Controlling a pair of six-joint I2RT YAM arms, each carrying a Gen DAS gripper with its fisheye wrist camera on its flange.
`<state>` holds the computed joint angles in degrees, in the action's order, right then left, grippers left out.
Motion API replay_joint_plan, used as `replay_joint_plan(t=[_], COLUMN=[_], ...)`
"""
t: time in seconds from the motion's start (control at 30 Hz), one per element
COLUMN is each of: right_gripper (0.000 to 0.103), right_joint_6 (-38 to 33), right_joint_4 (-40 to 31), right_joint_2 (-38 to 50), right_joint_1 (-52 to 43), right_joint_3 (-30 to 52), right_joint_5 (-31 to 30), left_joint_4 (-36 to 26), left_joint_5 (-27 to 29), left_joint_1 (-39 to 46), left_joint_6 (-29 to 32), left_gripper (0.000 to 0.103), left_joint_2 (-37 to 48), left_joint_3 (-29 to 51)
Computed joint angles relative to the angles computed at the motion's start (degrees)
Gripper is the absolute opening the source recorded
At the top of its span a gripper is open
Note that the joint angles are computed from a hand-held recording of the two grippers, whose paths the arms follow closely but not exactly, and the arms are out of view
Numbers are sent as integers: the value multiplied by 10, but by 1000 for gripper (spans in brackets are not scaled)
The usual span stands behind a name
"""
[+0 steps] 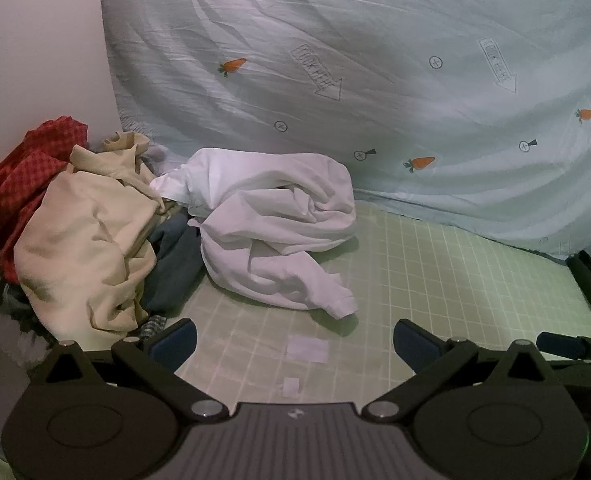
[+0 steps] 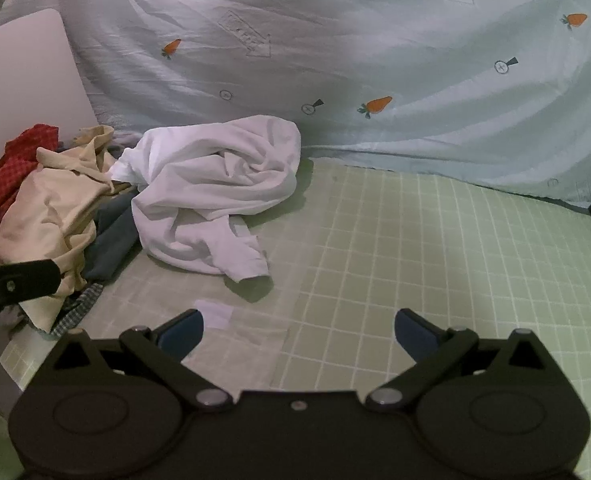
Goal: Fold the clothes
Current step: 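Move both tools toward the crumpled white trousers beside the clothes pile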
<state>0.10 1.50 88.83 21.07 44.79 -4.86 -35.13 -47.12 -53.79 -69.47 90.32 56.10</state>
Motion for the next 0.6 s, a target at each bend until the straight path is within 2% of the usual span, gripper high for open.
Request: replay_joint_plan(t=[0.6], right_gripper=[103], right_joint_6=[-1], right_joint_4=[-3], right_joint_2=[13], right_joint_1=[-4], right_joint_3=[10], right_joint_5=[-1], left_joint_4=[18], left_joint_5=[8], left_joint_1=[14], left_joint_6=[16], left_gripper=[103], left_joint_2=[-4], left_joint_3=[-6])
